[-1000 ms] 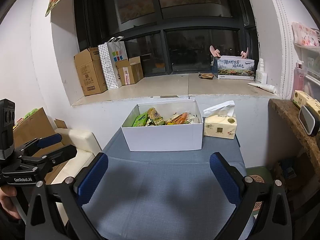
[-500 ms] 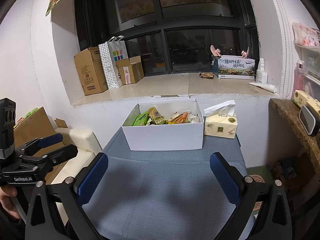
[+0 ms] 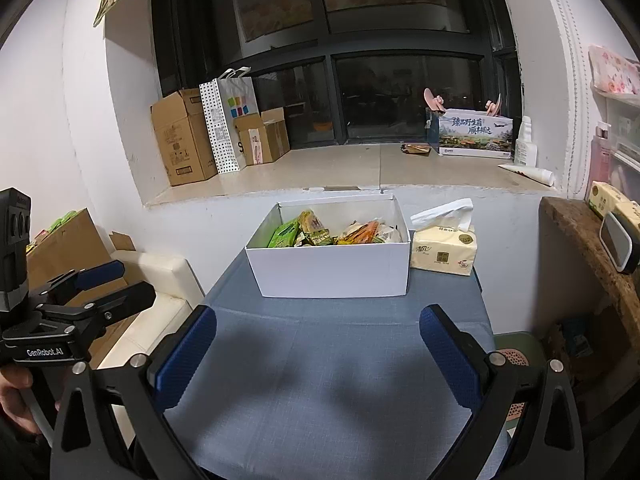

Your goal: Organize snacks

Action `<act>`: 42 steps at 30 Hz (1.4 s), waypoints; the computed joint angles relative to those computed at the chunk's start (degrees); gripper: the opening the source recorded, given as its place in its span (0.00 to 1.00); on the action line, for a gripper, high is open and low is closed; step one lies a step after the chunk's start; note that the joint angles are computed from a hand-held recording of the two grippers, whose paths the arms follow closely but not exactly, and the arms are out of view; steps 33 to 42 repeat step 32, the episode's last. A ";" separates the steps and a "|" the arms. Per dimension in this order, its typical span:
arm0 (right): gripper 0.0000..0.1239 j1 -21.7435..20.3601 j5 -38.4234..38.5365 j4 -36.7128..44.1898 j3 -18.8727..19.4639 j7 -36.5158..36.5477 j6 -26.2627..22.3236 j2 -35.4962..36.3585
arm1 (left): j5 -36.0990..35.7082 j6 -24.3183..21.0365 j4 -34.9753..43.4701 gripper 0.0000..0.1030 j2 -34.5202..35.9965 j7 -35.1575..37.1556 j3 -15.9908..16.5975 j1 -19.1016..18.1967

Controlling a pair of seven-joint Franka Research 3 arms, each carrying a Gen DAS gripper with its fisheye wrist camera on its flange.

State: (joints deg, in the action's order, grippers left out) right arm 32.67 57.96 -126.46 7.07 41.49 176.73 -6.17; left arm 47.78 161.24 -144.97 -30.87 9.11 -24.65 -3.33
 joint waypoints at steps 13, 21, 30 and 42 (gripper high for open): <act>0.83 0.06 0.33 0.03 0.01 -0.57 0.09 0.15 | 0.23 0.19 0.44 1.00 0.93 0.26 0.17 -0.21; 0.83 0.05 -0.31 -0.19 0.08 0.07 0.17 0.08 | 0.33 0.48 0.59 1.00 1.47 0.30 0.52 -0.54; 0.83 0.24 0.60 -0.17 -0.12 -0.97 0.14 0.10 | 0.84 2.00 0.16 1.00 0.94 -0.29 0.09 0.18; 0.83 0.03 0.04 -0.26 0.05 -0.33 0.13 0.04 | 0.99 2.62 -0.10 1.00 0.70 -0.15 0.10 0.22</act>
